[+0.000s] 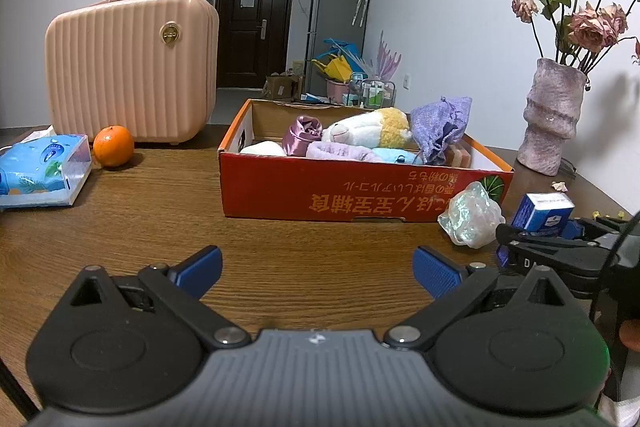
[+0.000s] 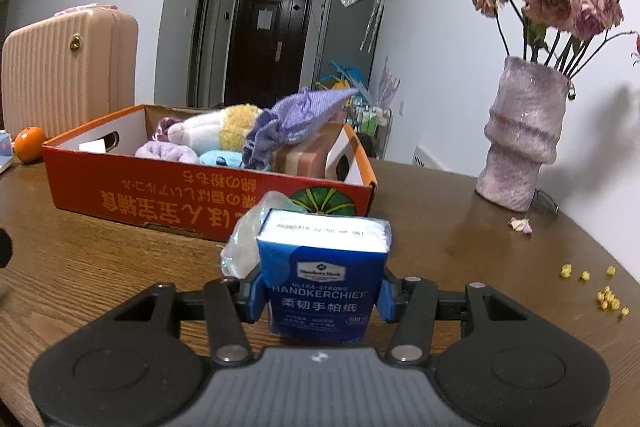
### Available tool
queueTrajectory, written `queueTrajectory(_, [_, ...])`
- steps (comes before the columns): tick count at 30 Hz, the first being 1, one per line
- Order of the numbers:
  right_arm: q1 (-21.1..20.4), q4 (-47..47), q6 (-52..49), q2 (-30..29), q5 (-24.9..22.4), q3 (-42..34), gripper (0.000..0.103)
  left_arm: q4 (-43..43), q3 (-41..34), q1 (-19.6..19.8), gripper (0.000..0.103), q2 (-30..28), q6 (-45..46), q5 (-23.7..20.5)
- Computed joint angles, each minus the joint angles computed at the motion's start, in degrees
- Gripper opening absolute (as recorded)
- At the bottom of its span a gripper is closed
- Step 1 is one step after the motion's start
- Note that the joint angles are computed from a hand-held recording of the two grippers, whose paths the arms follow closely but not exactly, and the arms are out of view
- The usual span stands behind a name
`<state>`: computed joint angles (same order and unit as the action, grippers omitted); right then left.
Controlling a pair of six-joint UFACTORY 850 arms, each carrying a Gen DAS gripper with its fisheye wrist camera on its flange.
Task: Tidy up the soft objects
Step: 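Close the right gripper on the blue HANDKERCHIEF tissue box and lift it, then lower the left gripper onto the clear plastic bag and close it while the right gripper holds the tissue box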
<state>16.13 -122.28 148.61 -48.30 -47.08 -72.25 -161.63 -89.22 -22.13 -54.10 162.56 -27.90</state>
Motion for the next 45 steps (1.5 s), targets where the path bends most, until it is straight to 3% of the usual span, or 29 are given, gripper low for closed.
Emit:
queueTrajectory(19, [1.16,-5.77,6.63,4.03,-8.10,7.50,0.051,-0.83,-0.03,-0.12,0.103,-0.08,1.08,0.22])
queueTrajectory(45, [-1.20,-10.23,11.72,7.38,-11.27,13.33,0.051,-7.06,-4.57,-4.79,0.103,-2.83,7.76,3.83])
